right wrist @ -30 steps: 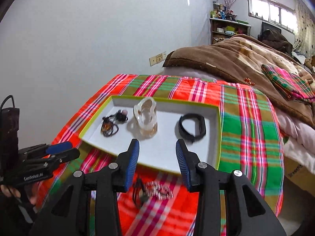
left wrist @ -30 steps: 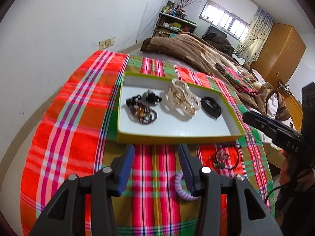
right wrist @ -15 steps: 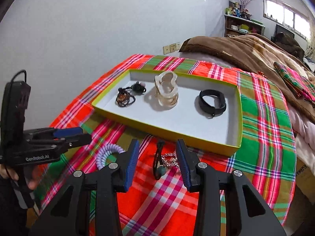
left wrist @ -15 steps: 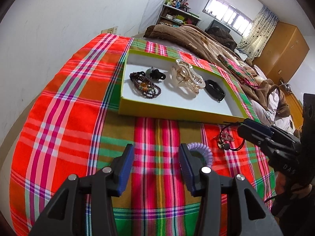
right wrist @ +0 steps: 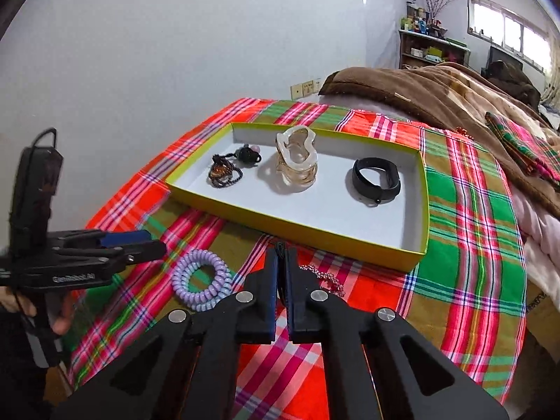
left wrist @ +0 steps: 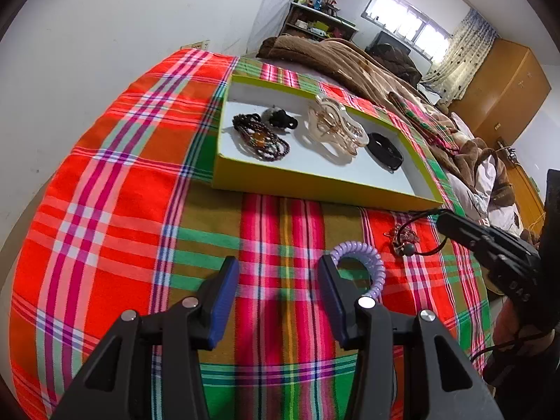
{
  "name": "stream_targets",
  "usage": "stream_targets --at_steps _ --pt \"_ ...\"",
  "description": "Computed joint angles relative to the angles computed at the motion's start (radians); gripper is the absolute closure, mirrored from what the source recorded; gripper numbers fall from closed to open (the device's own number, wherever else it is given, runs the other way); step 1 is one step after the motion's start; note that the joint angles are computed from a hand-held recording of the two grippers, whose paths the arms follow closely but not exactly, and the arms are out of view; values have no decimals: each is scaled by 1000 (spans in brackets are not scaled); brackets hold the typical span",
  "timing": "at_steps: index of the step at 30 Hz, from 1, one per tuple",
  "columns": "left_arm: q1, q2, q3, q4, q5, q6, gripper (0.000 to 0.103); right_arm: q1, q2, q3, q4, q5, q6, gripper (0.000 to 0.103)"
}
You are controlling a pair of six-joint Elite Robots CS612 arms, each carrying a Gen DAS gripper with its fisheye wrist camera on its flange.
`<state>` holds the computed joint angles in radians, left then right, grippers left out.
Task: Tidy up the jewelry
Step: 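Withdraw both open tools from the box, then grasp the lavender coil hair tie with the left tool while the right tool approaches the chain bracelet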
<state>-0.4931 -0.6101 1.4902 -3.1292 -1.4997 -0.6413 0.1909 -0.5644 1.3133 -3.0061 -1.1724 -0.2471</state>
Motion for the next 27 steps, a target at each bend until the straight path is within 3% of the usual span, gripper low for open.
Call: stream_targets --at_steps 7,12,15,19,27 --pt "1 13 -22 15 -48 20 55 -27 -21 48 -39 121 56 100" --pt "-2 18 -42 43 -54 38 55 -45 -30 79 -71 150 100 100" --pt "-7 21 -53 49 -57 51 55 -51 -37 102 -92 135 119 100" --pt "-18 23 -71 96 -9 75 56 -57 -43 124 -105 124 128 100" --pt "-26 22 -83 143 33 85 71 -67 -49 150 -134 125 145 100"
